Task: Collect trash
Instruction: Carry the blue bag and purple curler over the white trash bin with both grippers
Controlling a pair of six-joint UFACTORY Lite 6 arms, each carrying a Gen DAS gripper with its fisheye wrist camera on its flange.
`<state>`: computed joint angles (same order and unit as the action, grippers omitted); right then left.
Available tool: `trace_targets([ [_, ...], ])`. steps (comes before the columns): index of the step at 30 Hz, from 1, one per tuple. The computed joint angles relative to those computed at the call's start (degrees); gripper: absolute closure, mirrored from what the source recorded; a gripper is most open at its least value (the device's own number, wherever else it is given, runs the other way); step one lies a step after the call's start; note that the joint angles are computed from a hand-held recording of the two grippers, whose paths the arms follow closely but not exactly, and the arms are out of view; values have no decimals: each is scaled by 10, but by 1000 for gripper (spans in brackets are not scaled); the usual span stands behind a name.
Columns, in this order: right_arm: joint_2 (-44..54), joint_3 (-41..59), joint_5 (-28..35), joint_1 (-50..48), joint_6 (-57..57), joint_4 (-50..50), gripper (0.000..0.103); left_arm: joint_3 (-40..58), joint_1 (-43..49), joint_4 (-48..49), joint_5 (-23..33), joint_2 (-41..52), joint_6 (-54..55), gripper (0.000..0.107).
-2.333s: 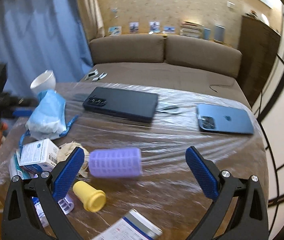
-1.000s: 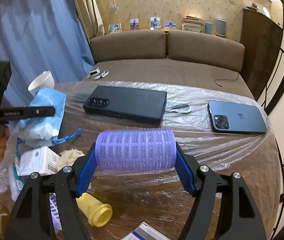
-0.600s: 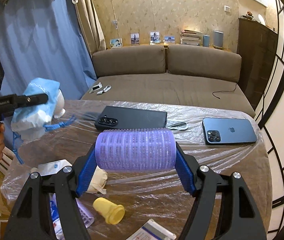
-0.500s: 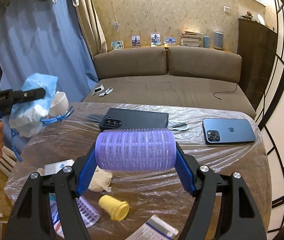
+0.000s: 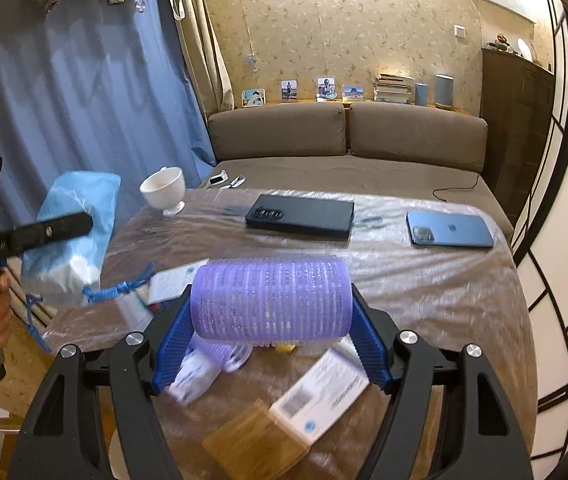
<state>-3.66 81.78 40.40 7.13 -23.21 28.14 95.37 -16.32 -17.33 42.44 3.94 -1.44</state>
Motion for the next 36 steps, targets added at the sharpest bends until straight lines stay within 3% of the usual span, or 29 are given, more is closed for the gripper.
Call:
trace_targets([
  [6,-123,-136,8,12,21,28,32,-153,-29,27,-30,-128,-46,57],
  [11,-193,-210,14,48,64,-2,32,-222,-74,91,-41,-190,-124,57],
  [14,-220,-235,21,63,86,-12,33,-257,-106,132,-37,-230,-170,57],
  [19,-265,-277,32,91,120,-30,33,-317,-131,128,-5,-294,-155,57],
  [23,-296,-314,44,109,143,-38,33,-353,-162,126,8,-322,-165,57],
  [29,-347,-389,54,122,167,-34,32,-403,-268,243,10,-331,-290,57],
  [36,-370,-442,37,161,224,-75,32,-450,-307,259,-14,-321,-345,57],
])
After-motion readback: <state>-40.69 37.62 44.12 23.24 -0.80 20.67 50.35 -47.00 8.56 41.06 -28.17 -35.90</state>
